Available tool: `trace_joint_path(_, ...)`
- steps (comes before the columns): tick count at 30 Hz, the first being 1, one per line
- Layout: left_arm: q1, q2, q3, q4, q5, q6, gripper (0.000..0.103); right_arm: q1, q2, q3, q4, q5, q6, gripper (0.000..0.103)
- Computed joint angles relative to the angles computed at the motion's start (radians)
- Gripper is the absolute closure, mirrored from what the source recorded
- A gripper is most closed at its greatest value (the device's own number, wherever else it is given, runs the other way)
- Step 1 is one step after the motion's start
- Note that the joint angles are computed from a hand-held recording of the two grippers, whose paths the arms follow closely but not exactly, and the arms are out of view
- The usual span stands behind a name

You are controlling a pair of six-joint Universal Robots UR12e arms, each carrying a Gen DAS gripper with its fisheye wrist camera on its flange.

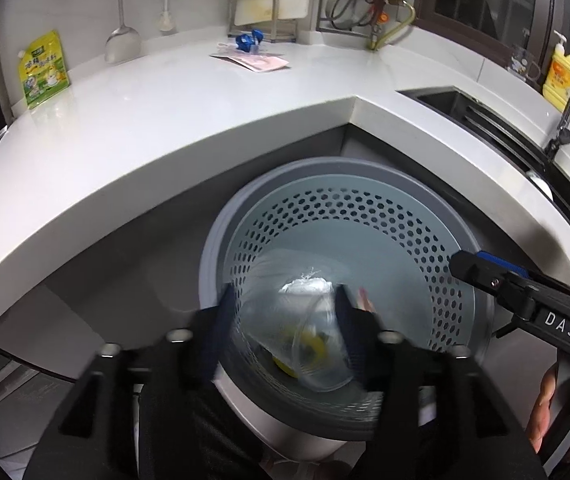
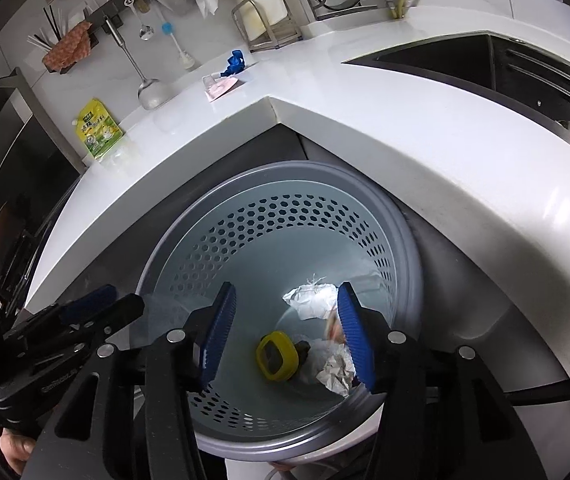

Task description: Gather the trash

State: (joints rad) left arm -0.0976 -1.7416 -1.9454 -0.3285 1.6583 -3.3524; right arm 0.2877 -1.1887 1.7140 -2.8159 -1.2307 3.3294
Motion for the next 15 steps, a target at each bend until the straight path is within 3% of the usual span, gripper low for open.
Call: trace_joint_path(15, 0.005, 0.006, -0.01, 0.028, 0.021, -0.013, 0.025, 0.0, -0.003, 0.006, -0.012, -0.015, 0.012, 0.039)
